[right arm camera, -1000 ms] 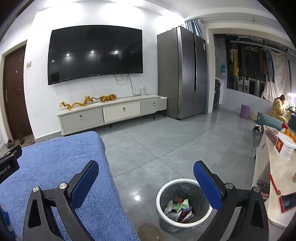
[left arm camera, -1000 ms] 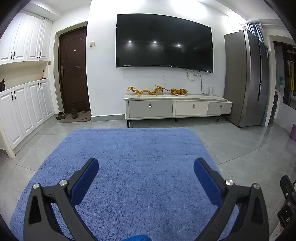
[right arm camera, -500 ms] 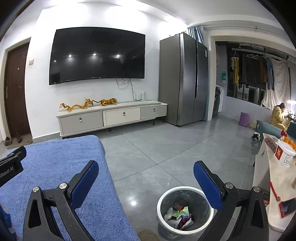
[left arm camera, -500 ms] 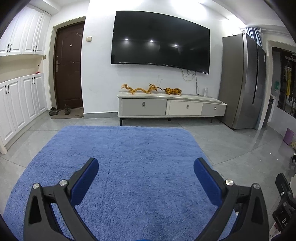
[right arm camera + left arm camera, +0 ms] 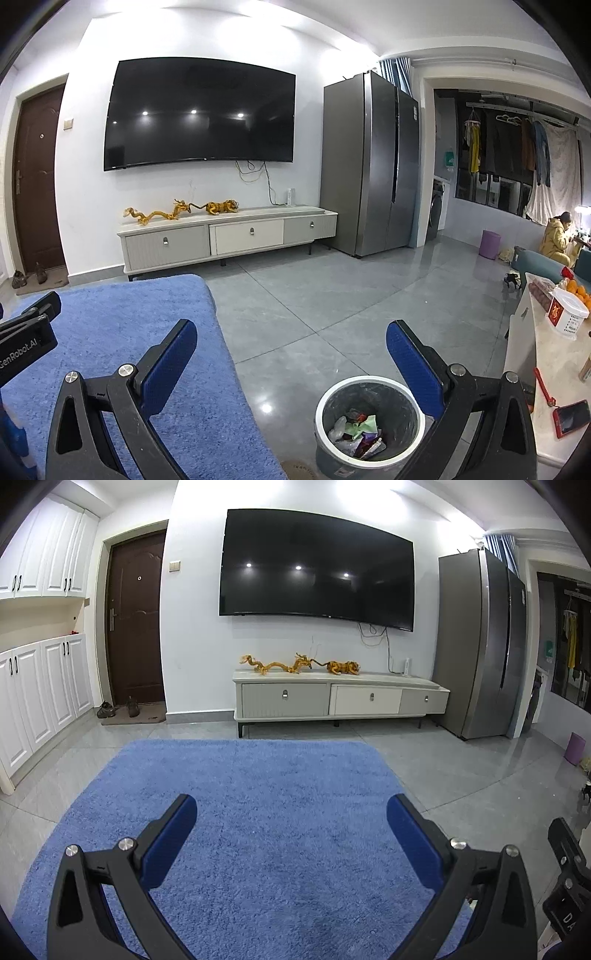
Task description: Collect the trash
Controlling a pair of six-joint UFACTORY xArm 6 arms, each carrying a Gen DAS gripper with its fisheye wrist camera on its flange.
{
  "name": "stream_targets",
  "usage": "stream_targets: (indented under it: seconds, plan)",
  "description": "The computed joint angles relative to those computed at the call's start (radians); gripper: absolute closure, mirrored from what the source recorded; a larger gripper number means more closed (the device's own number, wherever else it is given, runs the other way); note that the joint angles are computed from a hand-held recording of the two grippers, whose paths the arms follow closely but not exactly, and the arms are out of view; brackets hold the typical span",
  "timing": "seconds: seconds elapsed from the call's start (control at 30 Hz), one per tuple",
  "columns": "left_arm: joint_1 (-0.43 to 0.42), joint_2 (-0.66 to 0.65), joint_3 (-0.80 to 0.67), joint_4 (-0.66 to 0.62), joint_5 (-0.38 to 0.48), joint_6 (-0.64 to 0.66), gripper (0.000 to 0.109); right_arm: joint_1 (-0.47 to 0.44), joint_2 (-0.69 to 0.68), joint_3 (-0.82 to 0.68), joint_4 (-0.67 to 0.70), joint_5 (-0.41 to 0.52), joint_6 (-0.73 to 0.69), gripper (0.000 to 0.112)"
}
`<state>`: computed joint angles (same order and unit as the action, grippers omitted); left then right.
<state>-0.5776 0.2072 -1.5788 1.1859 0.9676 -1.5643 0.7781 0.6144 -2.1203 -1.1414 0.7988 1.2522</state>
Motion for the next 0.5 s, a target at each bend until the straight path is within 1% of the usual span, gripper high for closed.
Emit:
stream_targets:
  seconds: [0.2, 0.33, 0.5]
  plan:
    - [-0.021, -0.039, 0.023, 0.002, 0.028, 0.030, 0.006, 0.008, -0.043, 0.044, -0.022, -0.003, 0.021, 0.009]
    - [-0.032, -0.065, 0.037, -0.005, 0.047, 0.050, 0.006, 0.019, -0.059, 0.045, -0.033, -0.005, 0.031, 0.009]
    - [-0.051, -0.110, 0.060, 0.009, 0.076, 0.044, 0.006, 0.034, -0.082, 0.063, -0.045, -0.005, 0.021, 0.009]
